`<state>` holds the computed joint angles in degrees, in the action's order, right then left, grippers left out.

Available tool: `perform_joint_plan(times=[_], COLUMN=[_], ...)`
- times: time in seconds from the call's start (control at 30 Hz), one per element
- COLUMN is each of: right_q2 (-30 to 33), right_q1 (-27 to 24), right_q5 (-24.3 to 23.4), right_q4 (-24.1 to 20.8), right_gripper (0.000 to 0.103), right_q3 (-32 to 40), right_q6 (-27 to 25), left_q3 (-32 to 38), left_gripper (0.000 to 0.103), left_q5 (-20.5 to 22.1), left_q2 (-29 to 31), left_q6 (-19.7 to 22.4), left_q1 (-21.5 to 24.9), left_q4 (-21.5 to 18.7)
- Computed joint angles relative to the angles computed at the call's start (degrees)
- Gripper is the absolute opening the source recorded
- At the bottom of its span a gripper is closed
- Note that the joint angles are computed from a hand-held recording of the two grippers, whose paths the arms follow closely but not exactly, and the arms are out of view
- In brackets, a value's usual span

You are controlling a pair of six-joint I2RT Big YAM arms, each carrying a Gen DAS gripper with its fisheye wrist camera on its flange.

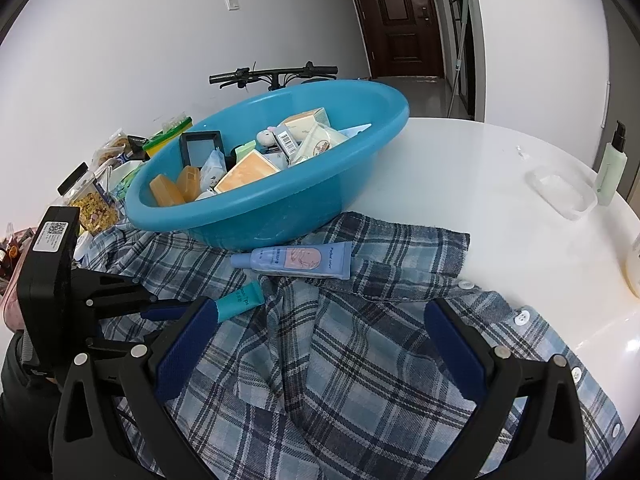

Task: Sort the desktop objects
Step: 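Lower the left gripper onto the small teal tube and close on it, then reach the right gripper to the lavender tube and grasp it while left holds teal tube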

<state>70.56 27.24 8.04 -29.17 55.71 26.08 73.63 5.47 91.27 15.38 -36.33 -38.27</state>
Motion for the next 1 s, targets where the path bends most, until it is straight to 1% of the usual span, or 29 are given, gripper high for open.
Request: perform_joint_plan(times=[0.07, 0.23, 0.27, 0.37, 0.47, 0.57, 0.67, 0.73, 0.77, 0.87, 0.9, 0.93, 1.0], right_q2=[0.3, 0.6, 0.6, 0.8, 2.5, 6.7, 10.2, 12.6, 14.0, 16.6, 17.1, 17.5, 18.3], right_q1=[0.0, -0.2, -0.1, -0.6, -1.6, -2.0, -2.3, -2.3, -2.6, -3.2, -3.3, -3.4, -3.4], right_q5=[0.0, -0.1, 0.1, -0.3, -1.9, -3.7, -7.7, -9.5, -11.1, -14.0, -14.8, -15.3, -14.8], right_q4=[0.0, -0.2, -0.2, -0.4, -0.5, -2.4, -1.1, -1.5, -1.4, -1.4, -0.5, -0.1, -0.7], right_gripper=[0.103, 0.103, 0.103, 0.103, 0.103, 0.103, 0.103, 0.103, 0.103, 0.103, 0.103, 0.103, 0.103], right_q3=[0.1, 0.3, 0.3, 0.7, 2.1, 5.2, 7.3, 9.4, 10.4, 12.2, 12.4, 12.6, 13.4], right_q6=[0.0, -0.1, -0.1, -1.0, -2.7, -5.2, -8.5, -11.1, -12.2, -13.6, -14.1, -14.5, -15.6], left_q3=[0.5, 1.3, 1.3, 0.7, -0.4, -2.4, -4.3, -5.4, -5.9, -6.5, -6.7, -6.7, -6.8], left_gripper=[0.026, 0.026, 0.022, 0.021, 0.021, 0.021, 0.021, 0.021, 0.021, 0.021, 0.021, 0.021, 0.021], left_q5=[0.5, 1.6, 2.0, 1.6, 3.1, 3.8, 5.1, 5.6, 6.0, 6.8, 7.3, 7.8, 8.4], left_q2=[0.3, 1.0, 1.0, 0.4, -1.4, -4.3, -6.4, -7.4, -7.8, -8.3, -8.4, -8.5, -8.6], left_q6=[-0.5, -1.8, -2.0, -2.5, -3.3, -3.2, -3.7, -3.7, -3.9, -4.4, -4.3, -4.4, -4.5], left_q1=[0.1, 0.2, 0.4, 0.4, 1.0, 1.8, 2.9, 3.6, 4.0, 4.7, 5.0, 5.3, 5.6], left_q4=[-0.2, -0.5, -0.6, 0.2, 1.1, 2.4, 3.0, 3.3, 3.4, 3.3, 3.4, 3.5, 3.5])
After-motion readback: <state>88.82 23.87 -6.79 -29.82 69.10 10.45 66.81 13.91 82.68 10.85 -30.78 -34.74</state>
